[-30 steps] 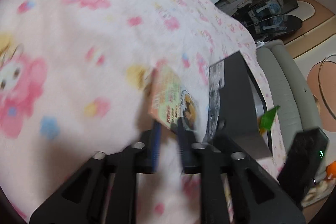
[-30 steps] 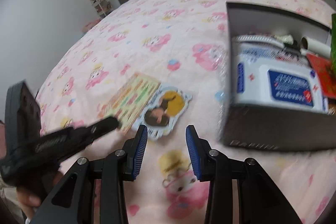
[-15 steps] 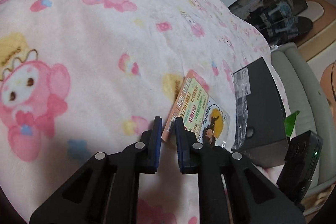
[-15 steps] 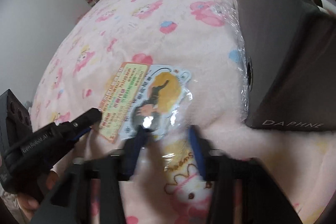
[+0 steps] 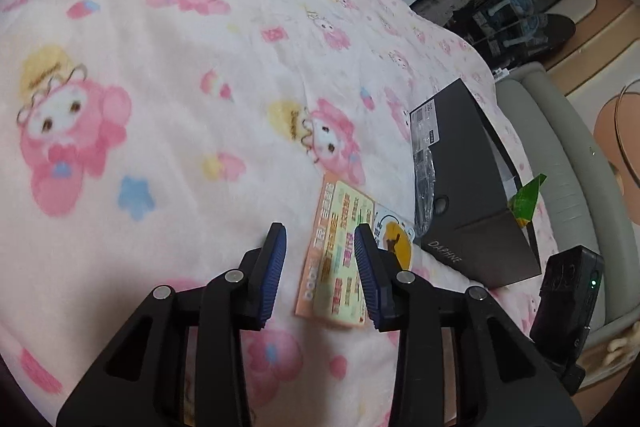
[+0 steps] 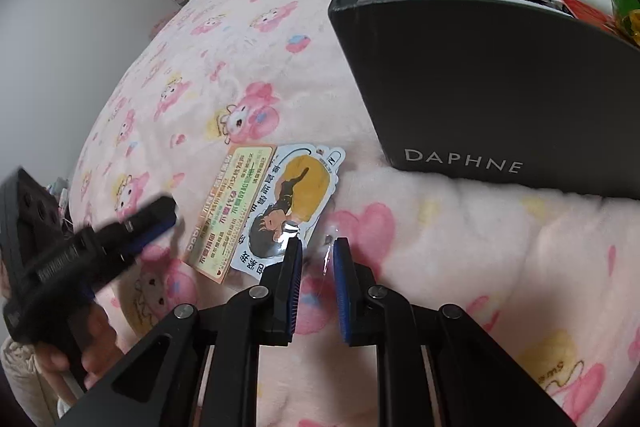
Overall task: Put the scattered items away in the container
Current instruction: 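Lower the left tool to the card and badge and close on them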
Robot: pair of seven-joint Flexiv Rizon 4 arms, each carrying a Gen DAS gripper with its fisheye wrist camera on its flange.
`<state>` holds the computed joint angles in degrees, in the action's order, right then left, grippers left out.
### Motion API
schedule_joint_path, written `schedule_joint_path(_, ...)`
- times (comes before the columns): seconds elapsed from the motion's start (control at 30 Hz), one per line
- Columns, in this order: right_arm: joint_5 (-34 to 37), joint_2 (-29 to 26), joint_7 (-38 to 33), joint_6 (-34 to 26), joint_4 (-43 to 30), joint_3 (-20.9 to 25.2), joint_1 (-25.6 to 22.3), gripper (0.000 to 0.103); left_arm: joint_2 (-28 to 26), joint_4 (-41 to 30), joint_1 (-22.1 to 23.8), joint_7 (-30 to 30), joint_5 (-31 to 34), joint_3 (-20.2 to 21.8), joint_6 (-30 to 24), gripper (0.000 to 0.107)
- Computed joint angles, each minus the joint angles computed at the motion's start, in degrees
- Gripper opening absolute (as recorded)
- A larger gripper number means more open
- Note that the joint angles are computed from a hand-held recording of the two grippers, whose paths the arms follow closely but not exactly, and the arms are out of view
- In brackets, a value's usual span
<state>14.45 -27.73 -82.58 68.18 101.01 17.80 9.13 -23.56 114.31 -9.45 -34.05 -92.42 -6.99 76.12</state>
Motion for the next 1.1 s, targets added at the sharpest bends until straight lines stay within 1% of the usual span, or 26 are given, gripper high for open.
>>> schedule_joint_path(0.03,-0.32,-0.18,0.22,-0.1,-0.22,-0.22,0.31,0.013,-0.89,-0.54,0.22,-0.91,1.77,0.12,-0.16,0.035)
schedule_joint_path(0.13,-2.24,-0.76,1.64,-0.72,-0.87,-1.47,1.72,0.015,-2.75,-0.75,2.25,-6.11,8.55,-0.3,-3.27,0.034)
schedule_joint_path(0.2,-3.86,-1.01,2.65,-0.76,-0.94,-2.31,2.69,0.016,-2.43,-0.17,3.09,-5.5,9.61,-1.17,-3.55,0.034)
schedule_joint_path(0.23,-4.58,-1.04,3.1,-0.48,-0.79,-2.63,3.09,0.016,-2.18,0.13,3.53,-4.95,9.74,-1.58,-4.04,0.034)
schedule_joint_path(0.27,-5.38,-1.0,3.65,-0.2,-0.53,-3.0,3.52,0.016,-1.58,0.55,4.42,-3.47,8.34,-2.3,-6.03,0.035)
schedule_joint_path(0.3,-6.0,-0.97,4.07,-0.23,-0.36,-3.17,3.69,0.016,-0.88,1.07,5.41,-2.2,6.68,-2.76,-9.26,0.035)
schedule_joint_path(0.37,-8.02,-0.43,5.76,0.02,0.68,-4.38,4.65,0.027,0.15,1.98,6.23,-0.89,4.12,-2.56,-14.19,0.036)
schedule_joint_path(0.4,-8.91,-0.16,6.44,0.24,1.18,-4.8,4.94,0.027,0.4,2.15,5.63,-0.42,3.23,-2.11,-13.92,0.036)
schedule_joint_path(0.43,-8.8,-0.07,6.09,0.25,1.23,-4.18,4.33,0.027,0.4,2.06,4.94,-0.27,3.04,-1.61,-13.1,0.036)
schedule_joint_path(0.5,-9.41,0.06,6.35,-0.23,1.25,-4.1,4.11,0.028,-0.05,1.55,4.13,-1.12,3.35,-0.98,-11.92,0.036)
schedule_joint_path(0.6,-10.72,-0.24,7.23,-0.23,1.22,-4.66,4.41,0.028,-1.04,0.93,3.57,-3.4,5.6,-0.5,-10.31,0.038)
schedule_joint_path(0.63,-11.07,-0.39,7.45,-0.29,1.15,-4.75,4.44,0.032,-1.41,0.75,3.4,-4.23,6.87,-0.45,-9.49,0.038)
schedule_joint_path(0.67,-10.76,-0.94,7.12,-0.85,0.59,-4.18,3.98,0.039,-1.75,0.59,3.32,-5.02,8.22,-0.48,-8.73,0.038)
schedule_joint_path(0.73,-10.08,-1.8,6.38,-1.3,0.04,-3.3,3.34,0.044,-2.24,0.48,3.38,-5.81,11.03,-0.8,-7.77,0.039)
schedule_joint_path(0.77,-9.72,-2.15,5.98,-1.26,-0.02,-2.92,3.11,0.045,-2.22,0.67,3.48,-5.85,12.04,-1.08,-7.44,0.039)
schedule_joint_path(0.87,-7.43,-2.16,3.85,-0.24,0.39,-0.86,1.66,0.045,-2.06,1.31,3.76,-5.97,14.97,-1.85,-6.59,0.039)
schedule_joint_path(0.93,-4.86,-1.65,0.9,-1.23,-0.08,1.58,-0.26,0.045,-0.65,2.69,4.03,-4.94,14.89,-2.61,-7.0,0.039)
schedule_joint_path(1.0,-3.98,-0.04,-0.42,-1.47,0.82,1.61,-0.23,0.037,1.39,4.83,3.61,-4.06,14.59,-2.75,-7.26,0.039)
schedule_joint_path(1.1,-2.67,2.71,-2.75,-1.26,2.76,1.59,-0.19,0.036,4.09,7.9,2.39,-3.87,15.02,-2.08,-7.94,0.039)
